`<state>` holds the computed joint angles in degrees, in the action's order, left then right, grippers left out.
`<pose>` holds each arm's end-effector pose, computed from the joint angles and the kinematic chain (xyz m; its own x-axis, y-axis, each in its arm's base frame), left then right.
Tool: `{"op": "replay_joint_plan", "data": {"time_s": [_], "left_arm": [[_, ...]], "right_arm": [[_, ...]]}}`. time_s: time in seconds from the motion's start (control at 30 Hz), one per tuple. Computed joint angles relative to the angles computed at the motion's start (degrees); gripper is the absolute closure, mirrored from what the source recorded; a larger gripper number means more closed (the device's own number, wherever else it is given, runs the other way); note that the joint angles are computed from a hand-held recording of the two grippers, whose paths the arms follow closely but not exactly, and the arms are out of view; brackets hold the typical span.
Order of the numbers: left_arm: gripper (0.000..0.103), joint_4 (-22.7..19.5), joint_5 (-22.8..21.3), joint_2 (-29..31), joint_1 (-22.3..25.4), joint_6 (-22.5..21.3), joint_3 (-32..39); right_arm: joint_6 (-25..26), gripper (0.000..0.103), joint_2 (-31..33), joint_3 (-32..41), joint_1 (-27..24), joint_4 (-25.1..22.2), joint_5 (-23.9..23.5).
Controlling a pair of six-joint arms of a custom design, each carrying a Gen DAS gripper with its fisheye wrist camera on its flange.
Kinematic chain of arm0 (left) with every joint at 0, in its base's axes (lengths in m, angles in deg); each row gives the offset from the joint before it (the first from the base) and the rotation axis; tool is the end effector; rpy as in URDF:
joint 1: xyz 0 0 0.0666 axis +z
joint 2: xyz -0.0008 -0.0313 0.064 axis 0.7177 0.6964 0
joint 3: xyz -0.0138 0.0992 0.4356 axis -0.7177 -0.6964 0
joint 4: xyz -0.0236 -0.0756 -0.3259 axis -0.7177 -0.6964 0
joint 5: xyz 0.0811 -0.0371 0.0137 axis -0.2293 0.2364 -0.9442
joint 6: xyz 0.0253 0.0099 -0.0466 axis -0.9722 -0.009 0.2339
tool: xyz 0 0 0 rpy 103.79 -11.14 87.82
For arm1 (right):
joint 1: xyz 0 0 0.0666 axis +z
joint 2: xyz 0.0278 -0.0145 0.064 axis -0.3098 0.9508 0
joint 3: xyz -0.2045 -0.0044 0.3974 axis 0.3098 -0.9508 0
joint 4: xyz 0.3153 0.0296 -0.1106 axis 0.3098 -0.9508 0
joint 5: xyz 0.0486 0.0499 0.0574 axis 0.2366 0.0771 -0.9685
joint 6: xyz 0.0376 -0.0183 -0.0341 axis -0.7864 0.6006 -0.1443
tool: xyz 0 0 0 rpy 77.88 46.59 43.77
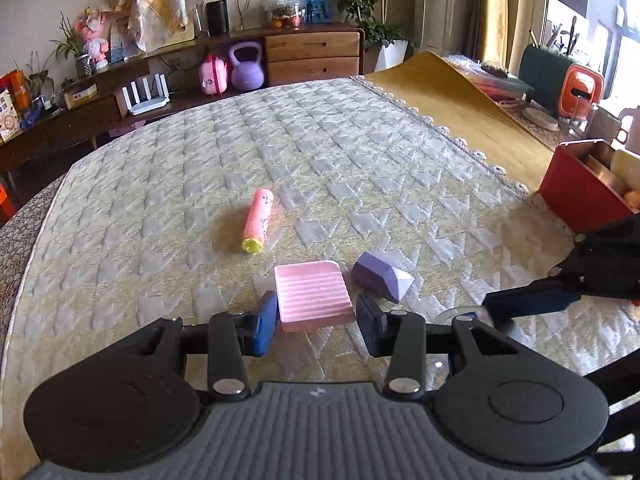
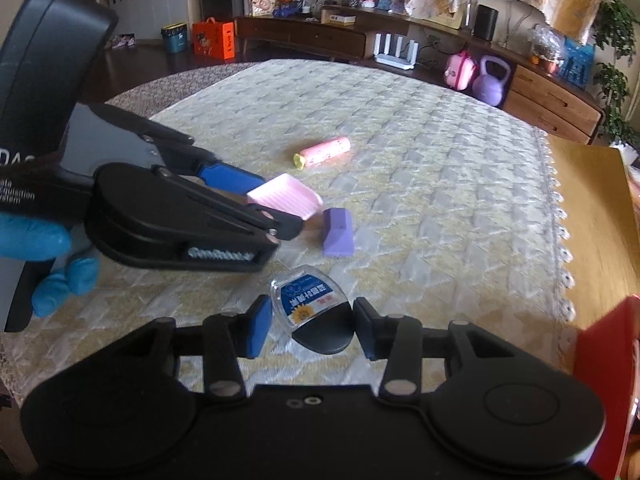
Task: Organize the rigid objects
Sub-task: 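Carry the pink dish and round tin in both tools over the red box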
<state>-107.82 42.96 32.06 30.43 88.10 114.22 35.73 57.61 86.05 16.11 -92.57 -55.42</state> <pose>0.5690 -0.1564 0.4582 -0.6822 0.1805 -0.7085 0.2395 0.9708 0.0167 0.5359 0.3638 0.4749 -0.5816 -0.4955 -0.6452 -0.6202 0.7833 -0.0424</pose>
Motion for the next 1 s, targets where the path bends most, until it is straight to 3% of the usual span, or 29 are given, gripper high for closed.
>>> {"op": "replay_joint_plan", "data": {"time_s": [0.4, 1.0], "left_arm": [[0.061, -2.45, -2.02, -4.34, -2.74, 0.68, -0.96], [0.061, -9.18, -2.96, -6.58, -10.58, 2.72, 4.71]], "right_arm": [[-3.64, 0.060, -9.20, -9.86, -0.43, 4.68, 1.59], [-8.04, 0.060, -21.90, -21.28, -3.77, 9.49, 3.57]]}}
